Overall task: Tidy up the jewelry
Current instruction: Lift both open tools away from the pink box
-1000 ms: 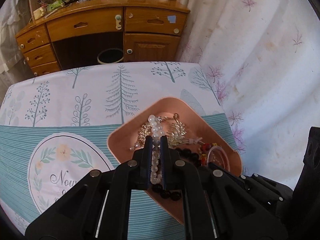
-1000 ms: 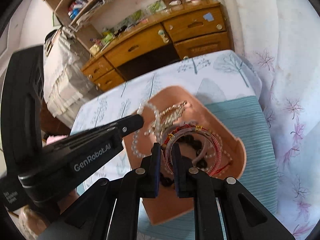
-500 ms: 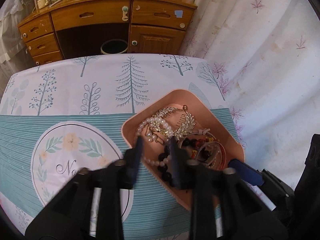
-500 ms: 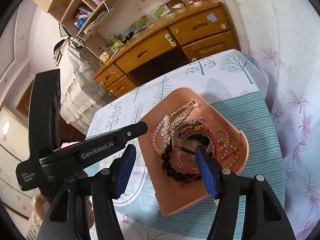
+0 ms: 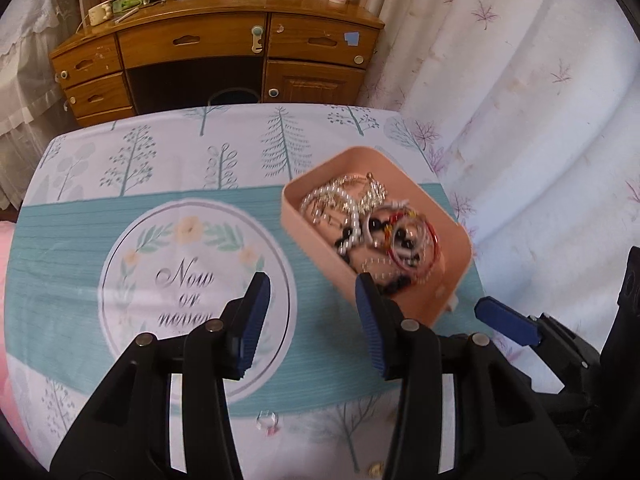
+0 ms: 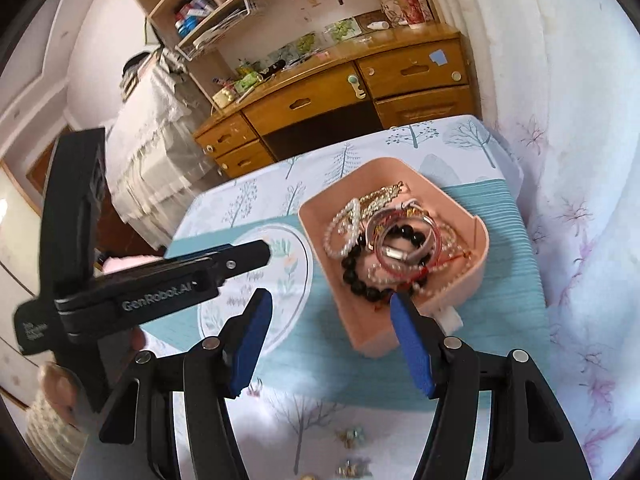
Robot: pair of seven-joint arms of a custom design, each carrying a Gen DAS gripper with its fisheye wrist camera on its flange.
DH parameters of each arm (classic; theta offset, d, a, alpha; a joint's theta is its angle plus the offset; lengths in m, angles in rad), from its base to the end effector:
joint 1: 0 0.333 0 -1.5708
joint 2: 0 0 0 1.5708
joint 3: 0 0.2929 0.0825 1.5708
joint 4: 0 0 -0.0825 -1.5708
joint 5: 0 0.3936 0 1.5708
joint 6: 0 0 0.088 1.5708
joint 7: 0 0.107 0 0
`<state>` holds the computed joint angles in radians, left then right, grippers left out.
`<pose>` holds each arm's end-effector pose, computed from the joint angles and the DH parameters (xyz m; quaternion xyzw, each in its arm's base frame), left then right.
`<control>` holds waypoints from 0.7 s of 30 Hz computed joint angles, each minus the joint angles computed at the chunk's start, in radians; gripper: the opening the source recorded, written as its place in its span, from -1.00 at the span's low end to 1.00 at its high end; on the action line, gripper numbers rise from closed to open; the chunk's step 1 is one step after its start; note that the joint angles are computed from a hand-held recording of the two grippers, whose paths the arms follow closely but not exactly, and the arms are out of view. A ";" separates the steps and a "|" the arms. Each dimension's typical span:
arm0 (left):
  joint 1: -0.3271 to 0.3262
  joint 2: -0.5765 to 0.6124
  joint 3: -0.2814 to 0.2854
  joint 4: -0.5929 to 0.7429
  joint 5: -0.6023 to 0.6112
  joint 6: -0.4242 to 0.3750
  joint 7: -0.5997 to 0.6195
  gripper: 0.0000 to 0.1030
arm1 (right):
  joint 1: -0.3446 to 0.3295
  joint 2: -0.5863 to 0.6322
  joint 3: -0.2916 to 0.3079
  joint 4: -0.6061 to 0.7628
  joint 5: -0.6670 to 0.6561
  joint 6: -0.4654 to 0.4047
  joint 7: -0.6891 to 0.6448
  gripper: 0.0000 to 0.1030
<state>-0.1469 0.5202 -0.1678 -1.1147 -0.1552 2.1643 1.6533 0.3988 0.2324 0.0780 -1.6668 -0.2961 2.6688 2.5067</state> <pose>0.7159 -0.2025 0.5601 -0.5684 0.7714 -0.2753 0.0770 0.6061 0.3171 0.5339 -0.5625 0.7309 -0.1328 0.3630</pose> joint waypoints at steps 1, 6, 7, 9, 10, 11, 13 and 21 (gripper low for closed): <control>0.013 -0.045 -0.004 -0.061 -0.014 0.013 0.013 -0.20 | 0.010 -0.007 -0.001 -0.002 -0.017 -0.018 0.006 0.21; 0.039 -0.210 -0.004 -0.286 -0.042 0.077 0.081 -0.20 | 0.056 -0.048 0.013 -0.019 -0.094 -0.100 0.046 0.21; 0.041 -0.242 -0.003 -0.330 -0.043 0.092 0.094 -0.20 | 0.062 -0.052 0.017 -0.020 -0.106 -0.115 0.053 0.21; 0.047 -0.297 -0.002 -0.407 -0.054 0.115 0.124 -0.20 | 0.082 -0.065 0.025 -0.024 -0.139 -0.160 0.078 0.21; 0.051 -0.325 -0.002 -0.447 -0.063 0.125 0.140 -0.20 | 0.084 -0.072 0.028 -0.029 -0.146 -0.168 0.080 0.21; 0.052 -0.340 -0.001 -0.470 -0.071 0.134 0.151 -0.20 | 0.091 -0.081 0.033 -0.037 -0.159 -0.179 0.090 0.20; 0.057 -0.389 0.001 -0.544 -0.088 0.159 0.182 -0.20 | 0.103 -0.101 0.043 -0.060 -0.183 -0.196 0.112 0.15; 0.060 -0.503 0.016 -0.743 -0.059 0.200 0.238 -0.20 | 0.123 -0.154 0.082 -0.152 -0.187 -0.218 0.108 0.04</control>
